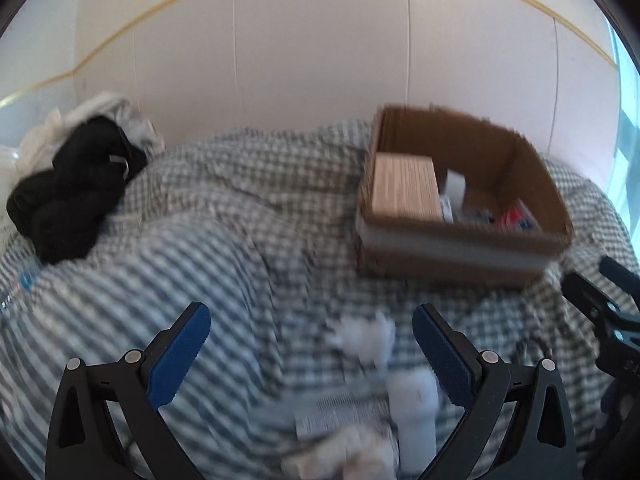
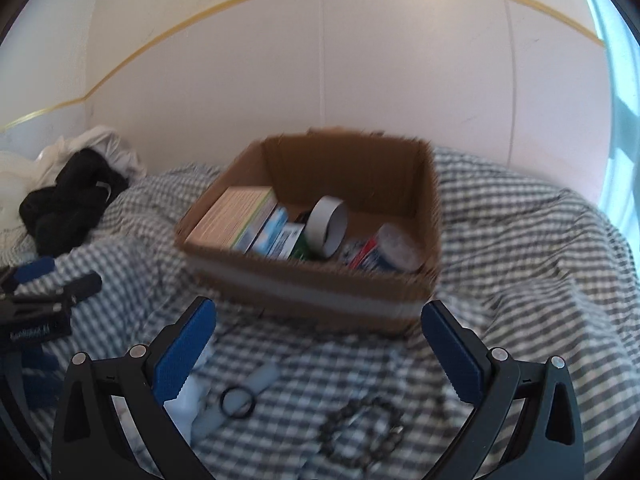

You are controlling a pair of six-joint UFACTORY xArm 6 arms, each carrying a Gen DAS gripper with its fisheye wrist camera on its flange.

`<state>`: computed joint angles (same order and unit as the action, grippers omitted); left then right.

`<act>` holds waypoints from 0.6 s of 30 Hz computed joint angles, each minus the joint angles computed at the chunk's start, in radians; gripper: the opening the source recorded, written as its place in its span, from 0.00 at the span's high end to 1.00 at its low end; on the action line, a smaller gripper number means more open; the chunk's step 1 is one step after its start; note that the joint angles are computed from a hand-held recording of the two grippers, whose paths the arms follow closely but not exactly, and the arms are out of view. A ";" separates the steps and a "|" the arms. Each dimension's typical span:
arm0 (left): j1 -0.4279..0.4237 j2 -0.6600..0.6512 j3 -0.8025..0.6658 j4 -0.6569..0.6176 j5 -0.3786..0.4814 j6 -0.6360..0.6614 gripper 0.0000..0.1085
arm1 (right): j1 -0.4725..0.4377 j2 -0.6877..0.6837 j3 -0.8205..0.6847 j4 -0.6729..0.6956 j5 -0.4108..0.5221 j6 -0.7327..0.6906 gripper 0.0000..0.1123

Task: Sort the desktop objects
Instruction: 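Withdraw both tools and reach toward the lace cloth and white massager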

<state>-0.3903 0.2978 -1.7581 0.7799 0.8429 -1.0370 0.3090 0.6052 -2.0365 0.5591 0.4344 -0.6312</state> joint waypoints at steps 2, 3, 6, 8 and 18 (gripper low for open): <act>-0.010 -0.008 0.024 -0.038 0.014 0.014 0.05 | 0.007 -0.015 0.025 0.017 0.022 -0.033 0.08; -0.013 -0.011 0.035 -0.064 0.011 0.026 0.05 | 0.010 -0.019 0.031 0.023 0.032 -0.043 0.08; -0.028 -0.006 0.048 -0.131 0.040 0.068 0.05 | 0.016 -0.016 0.030 0.015 0.083 -0.049 0.08; -0.036 0.000 0.050 -0.167 0.075 0.083 0.05 | 0.017 -0.006 0.020 0.014 0.122 -0.027 0.08; -0.026 0.015 0.080 -0.318 0.104 0.162 0.05 | 0.031 0.060 -0.061 -0.025 0.271 0.016 0.08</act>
<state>-0.4159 0.3126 -1.6776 0.4621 0.9466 -0.8755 0.3397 0.6656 -2.0971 0.5344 0.7056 -0.6153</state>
